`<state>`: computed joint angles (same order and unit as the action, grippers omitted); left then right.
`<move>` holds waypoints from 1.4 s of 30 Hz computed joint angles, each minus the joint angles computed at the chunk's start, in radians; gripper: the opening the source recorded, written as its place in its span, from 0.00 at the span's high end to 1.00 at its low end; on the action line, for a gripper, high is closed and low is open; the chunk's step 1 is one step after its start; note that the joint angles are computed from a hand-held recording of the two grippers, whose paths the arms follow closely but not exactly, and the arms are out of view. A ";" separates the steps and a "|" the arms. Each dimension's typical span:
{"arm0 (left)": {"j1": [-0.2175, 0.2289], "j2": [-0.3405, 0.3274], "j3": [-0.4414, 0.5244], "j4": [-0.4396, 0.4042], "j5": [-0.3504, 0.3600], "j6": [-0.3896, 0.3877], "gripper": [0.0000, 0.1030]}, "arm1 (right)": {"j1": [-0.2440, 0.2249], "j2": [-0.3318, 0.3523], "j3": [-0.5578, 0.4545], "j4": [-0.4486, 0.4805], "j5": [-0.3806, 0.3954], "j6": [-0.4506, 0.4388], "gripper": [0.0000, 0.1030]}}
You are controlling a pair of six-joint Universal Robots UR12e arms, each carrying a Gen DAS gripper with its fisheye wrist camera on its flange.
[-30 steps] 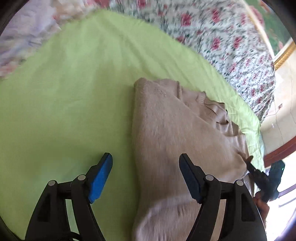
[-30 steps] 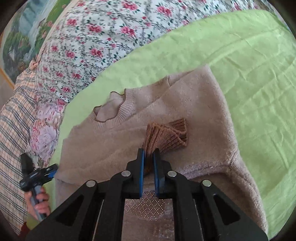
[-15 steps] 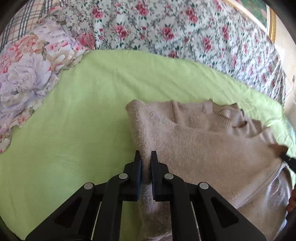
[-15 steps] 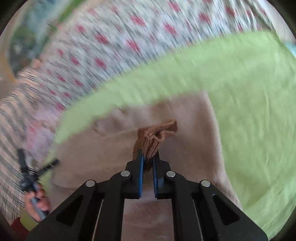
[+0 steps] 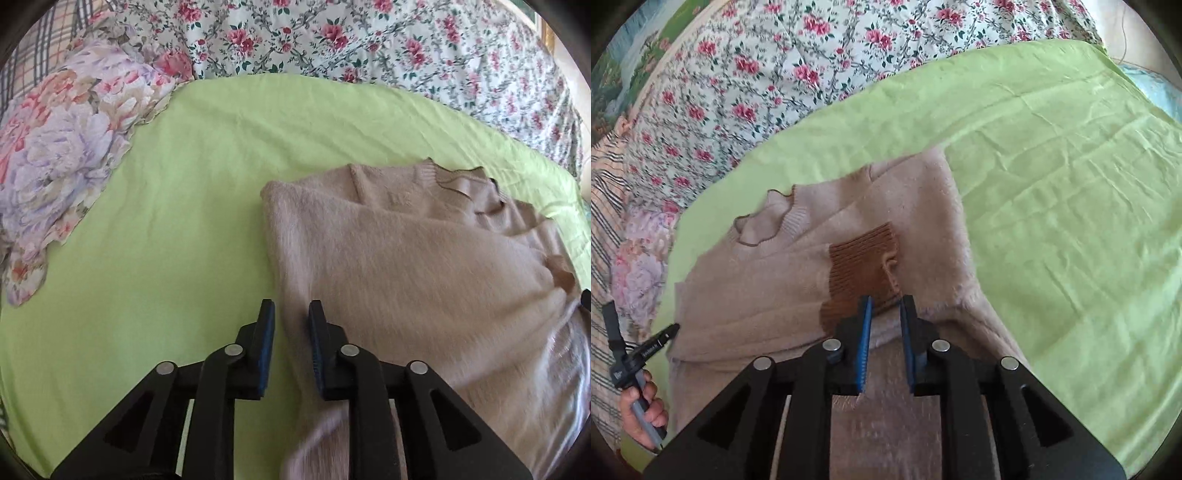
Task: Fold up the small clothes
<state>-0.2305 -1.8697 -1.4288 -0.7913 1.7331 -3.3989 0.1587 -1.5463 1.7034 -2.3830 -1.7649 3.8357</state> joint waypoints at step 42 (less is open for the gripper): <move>-0.060 0.442 -0.501 -0.067 -0.451 -0.017 0.39 | 0.055 -0.417 0.311 0.182 0.266 -0.137 0.48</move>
